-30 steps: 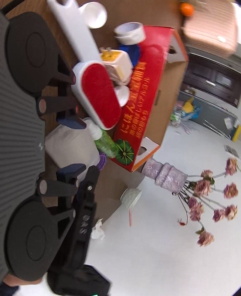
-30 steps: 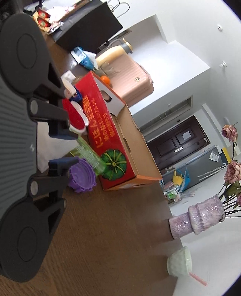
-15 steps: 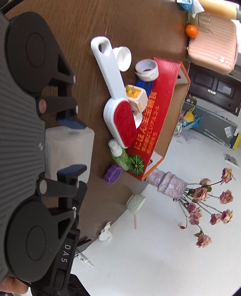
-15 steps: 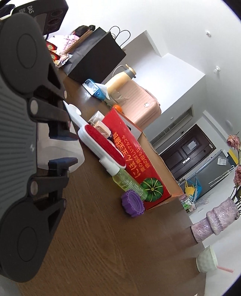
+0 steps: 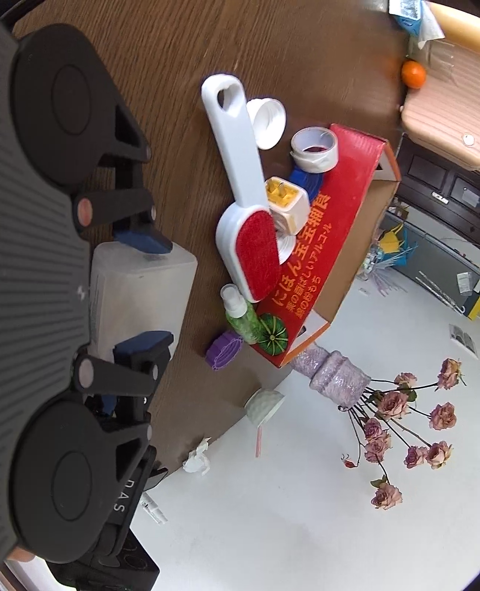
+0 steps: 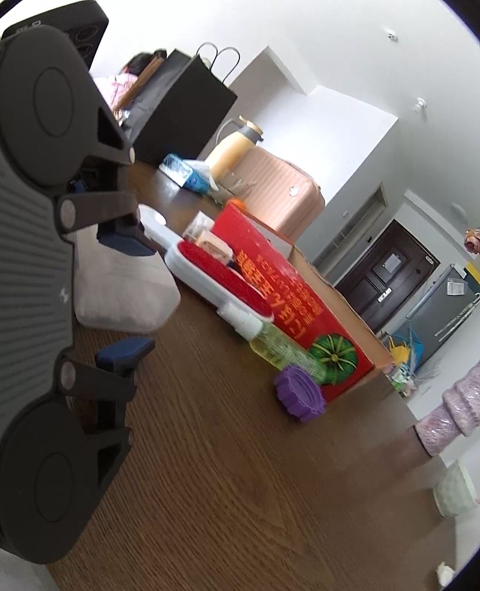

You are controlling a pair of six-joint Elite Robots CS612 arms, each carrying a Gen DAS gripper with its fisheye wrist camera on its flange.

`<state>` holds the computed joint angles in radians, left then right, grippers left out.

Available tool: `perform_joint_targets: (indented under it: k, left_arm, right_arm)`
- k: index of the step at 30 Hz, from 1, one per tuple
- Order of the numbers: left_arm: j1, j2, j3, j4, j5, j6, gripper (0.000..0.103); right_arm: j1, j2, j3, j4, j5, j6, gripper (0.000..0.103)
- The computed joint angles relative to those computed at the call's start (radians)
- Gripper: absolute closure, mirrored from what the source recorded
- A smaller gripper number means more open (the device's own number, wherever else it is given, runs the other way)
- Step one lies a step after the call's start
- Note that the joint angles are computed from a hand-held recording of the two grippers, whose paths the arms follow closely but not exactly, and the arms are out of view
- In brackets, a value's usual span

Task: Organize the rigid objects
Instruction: 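Lift the white container with the left gripper and lower it into the red box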

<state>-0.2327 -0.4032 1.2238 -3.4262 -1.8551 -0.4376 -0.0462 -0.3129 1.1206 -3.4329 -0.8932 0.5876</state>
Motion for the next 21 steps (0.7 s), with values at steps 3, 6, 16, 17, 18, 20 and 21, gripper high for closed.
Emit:
perform_joint_targets:
  k: [3,6,16,17,18,20,21]
  left_arm:
    - [0.006,-0.006,0.013,-0.015,-0.017,-0.03,0.061]
    - [0.004,-0.014,0.029,-0.058,-0.002,-0.019,0.061]
    - [0.003,0.016,-0.114,-0.156,0.008,0.037,0.061]
    - [0.007,0.031,-0.161,-0.151,-0.005,0.033,0.061]
    - [0.01,0.043,-0.202,-0.136,-0.007,0.032,0.061]
    - [0.013,0.064,-0.281,-0.096,0.002,0.032,0.061]
    - [0.014,0.075,-0.323,-0.078,0.011,0.031,0.061]
  right_arm:
    - [0.008,-0.006,0.006,-0.01,-0.021,-0.028,0.069]
    - [0.009,-0.007,0.004,-0.015,-0.013,-0.031,0.069]
    - [0.015,0.011,-0.096,-0.127,-0.054,0.024,0.07]
    - [0.015,0.021,-0.135,-0.125,-0.058,0.025,0.07]
    - [0.016,0.03,-0.174,-0.111,-0.065,0.021,0.07]
    - [0.017,0.06,-0.276,-0.07,-0.068,0.011,0.071]
    - [0.017,0.078,-0.333,-0.048,-0.067,0.01,0.071]
